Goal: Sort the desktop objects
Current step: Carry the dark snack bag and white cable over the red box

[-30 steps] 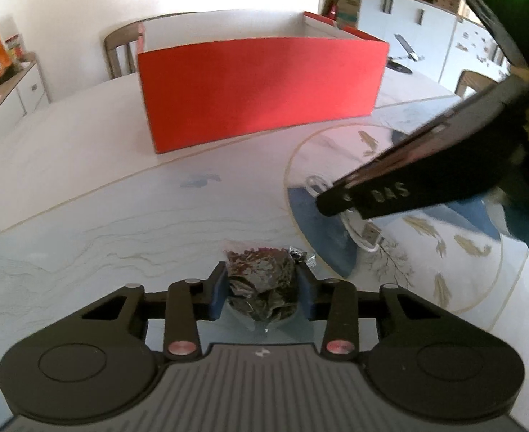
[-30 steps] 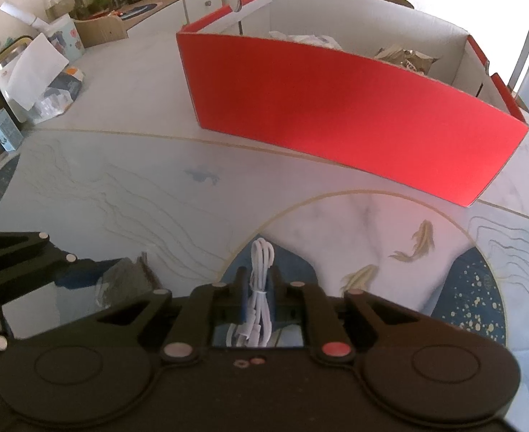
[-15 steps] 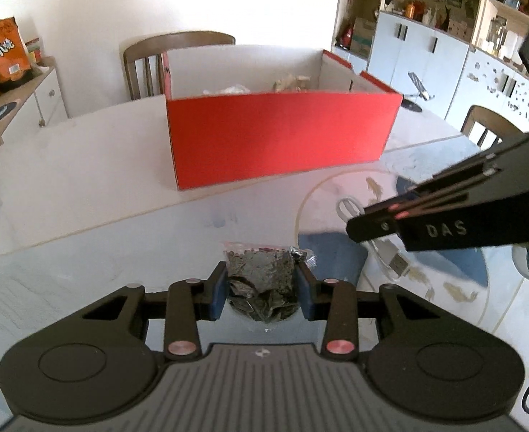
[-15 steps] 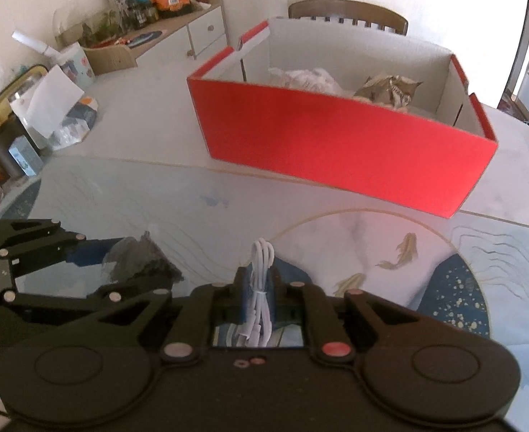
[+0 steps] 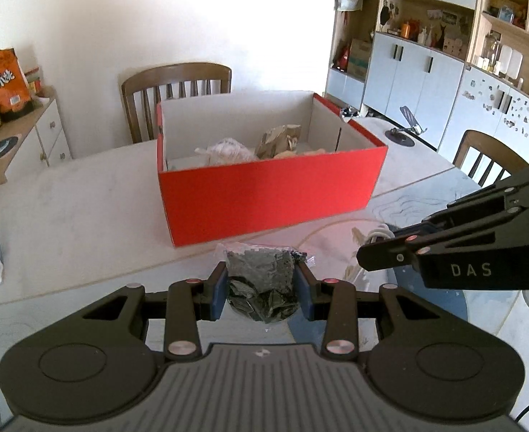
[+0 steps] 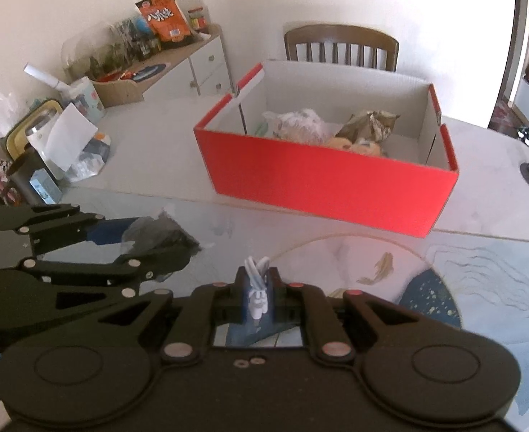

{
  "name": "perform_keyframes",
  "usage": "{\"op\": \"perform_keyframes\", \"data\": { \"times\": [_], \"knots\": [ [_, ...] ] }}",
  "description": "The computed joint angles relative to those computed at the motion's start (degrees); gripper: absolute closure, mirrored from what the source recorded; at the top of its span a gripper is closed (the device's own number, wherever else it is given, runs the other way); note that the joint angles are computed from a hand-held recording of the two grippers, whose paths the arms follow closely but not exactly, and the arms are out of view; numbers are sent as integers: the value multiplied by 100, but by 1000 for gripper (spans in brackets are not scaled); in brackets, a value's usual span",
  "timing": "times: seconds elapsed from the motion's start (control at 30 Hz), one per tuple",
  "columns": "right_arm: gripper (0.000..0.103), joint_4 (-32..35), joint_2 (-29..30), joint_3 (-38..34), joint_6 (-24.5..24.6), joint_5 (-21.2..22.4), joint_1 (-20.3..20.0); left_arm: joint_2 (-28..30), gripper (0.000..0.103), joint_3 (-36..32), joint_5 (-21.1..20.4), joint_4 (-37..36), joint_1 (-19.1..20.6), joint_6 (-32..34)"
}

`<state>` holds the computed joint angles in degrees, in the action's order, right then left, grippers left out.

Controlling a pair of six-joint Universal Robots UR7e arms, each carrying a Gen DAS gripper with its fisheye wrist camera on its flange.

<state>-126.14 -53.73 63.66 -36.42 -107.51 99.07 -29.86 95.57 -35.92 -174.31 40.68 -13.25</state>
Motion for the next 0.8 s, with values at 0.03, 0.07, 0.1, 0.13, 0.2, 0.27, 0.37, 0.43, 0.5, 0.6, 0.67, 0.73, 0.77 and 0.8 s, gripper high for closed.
{"op": "perform_keyframes", "data": {
  "times": [0.03,0.07,0.1,0.13,0.2,0.27,0.37,0.43,0.5,0.6,0.67,0.73,0.77,0.8],
  "knots": [
    [95,-52,2,-3,-5,-21,1,12,65,-45,-1,22,-4,-2],
    [95,-85,8,-20,-4,-45,0,26,65,-85,10,40,-11,9],
    [95,-62,0,-40,4,-10,-11,35,65,-118,23,60,-25,18],
    [95,-10,-8,-77,14,45,-25,56,65,-176,41,58,-35,57],
    [95,21,-12,-156,-9,64,-28,81,65,-264,54,50,-50,87],
    [95,62,-13,-258,-23,95,-27,102,65,-377,55,123,-60,46],
    [95,240,19,-500,14,164,-40,125,65,-539,59,227,-75,13],
    [95,351,53,-677,-5,173,-38,150,65,-661,98,278,-89,36],
    [95,445,103,-857,-21,167,-34,170,65,-793,97,305,-97,79],
    [95,540,201,-1147,-68,190,-36,244,65,-1005,152,299,-101,239],
    [95,545,288,-1339,-86,158,-28,297,65,-1141,164,300,-94,326],
    [95,562,406,-1588,-116,160,-31,371,65,-1308,205,308,-82,466],
    [95,578,472,-1725,-126,163,-34,412,65,-1411,226,311,-72,545],
    [95,604,549,-1883,-132,183,-38,448,65,-1492,240,310,-60,600]
  ]
}}
